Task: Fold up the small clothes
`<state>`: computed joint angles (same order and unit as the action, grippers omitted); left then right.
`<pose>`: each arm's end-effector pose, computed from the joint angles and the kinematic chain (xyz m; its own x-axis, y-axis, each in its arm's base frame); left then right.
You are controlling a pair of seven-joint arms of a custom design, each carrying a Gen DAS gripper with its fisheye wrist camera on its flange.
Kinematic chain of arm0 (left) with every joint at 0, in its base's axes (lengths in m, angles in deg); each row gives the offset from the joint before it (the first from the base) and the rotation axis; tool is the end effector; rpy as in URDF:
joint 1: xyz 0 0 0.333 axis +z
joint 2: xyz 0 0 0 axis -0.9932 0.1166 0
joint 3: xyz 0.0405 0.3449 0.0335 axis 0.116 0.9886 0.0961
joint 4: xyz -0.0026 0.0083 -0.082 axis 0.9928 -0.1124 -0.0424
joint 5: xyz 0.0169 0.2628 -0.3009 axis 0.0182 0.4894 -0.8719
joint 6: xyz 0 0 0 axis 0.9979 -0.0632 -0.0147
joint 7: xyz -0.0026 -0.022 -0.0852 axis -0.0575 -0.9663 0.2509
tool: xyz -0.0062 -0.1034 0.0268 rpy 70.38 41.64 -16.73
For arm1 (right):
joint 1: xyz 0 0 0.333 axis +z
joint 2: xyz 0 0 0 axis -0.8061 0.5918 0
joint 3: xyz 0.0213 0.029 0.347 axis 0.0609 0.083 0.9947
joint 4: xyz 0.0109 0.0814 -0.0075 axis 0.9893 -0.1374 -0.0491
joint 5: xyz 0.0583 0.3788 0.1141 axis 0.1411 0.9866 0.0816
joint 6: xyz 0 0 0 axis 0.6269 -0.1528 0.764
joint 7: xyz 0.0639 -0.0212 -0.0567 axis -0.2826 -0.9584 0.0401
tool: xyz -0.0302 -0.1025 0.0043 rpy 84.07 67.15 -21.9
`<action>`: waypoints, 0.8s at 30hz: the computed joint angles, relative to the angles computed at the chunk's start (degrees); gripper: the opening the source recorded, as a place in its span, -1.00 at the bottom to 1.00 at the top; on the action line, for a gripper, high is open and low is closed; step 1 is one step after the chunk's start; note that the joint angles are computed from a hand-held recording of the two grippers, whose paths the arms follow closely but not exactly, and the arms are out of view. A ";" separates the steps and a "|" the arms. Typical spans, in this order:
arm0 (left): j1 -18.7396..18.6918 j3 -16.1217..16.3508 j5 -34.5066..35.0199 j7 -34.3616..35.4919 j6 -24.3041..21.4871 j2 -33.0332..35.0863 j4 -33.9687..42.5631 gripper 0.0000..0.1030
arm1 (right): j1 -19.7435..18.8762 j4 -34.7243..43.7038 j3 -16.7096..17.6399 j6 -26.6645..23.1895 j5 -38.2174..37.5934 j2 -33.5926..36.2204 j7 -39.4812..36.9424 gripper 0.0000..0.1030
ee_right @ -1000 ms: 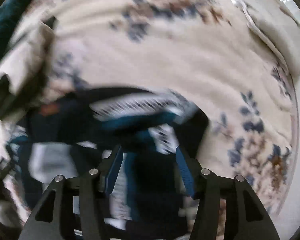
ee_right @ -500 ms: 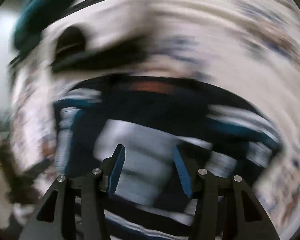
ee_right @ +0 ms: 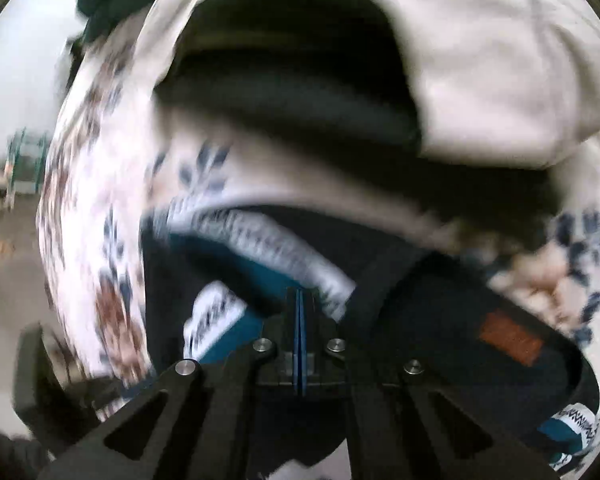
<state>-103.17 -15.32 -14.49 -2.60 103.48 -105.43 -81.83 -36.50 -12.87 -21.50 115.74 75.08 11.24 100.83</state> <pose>0.3692 -0.2329 0.4480 0.3801 -0.8467 0.3723 -0.8792 -0.4557 -0.1388 0.5905 0.2895 0.4783 0.5060 -0.7622 -0.4037 -0.8339 -0.5519 -0.0031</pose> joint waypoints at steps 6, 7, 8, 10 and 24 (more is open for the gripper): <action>-0.38 0.58 -0.89 1.27 0.23 0.26 0.10 -0.67 | -1.36 6.78 0.69 -15.31 1.91 4.90 -1.06 0.12; -0.37 0.59 -0.83 1.65 0.18 0.52 0.31 -0.67 | -0.65 6.08 0.55 -16.19 -0.29 4.78 -1.60 0.02; -0.48 0.78 -0.99 2.33 0.15 0.37 0.19 -0.67 | -0.22 4.51 0.26 -14.99 -1.94 3.82 -2.52 -0.21; -0.59 0.92 -1.30 3.28 0.36 0.15 -0.04 -0.68 | 0.38 -1.13 -0.08 -7.65 -3.15 -0.04 -4.72 -0.95; 1.56 1.87 -1.78 6.71 -3.68 -3.86 1.51 0.35 | -5.13 -9.36 -5.12 3.53 -1.93 -11.91 5.48 -0.09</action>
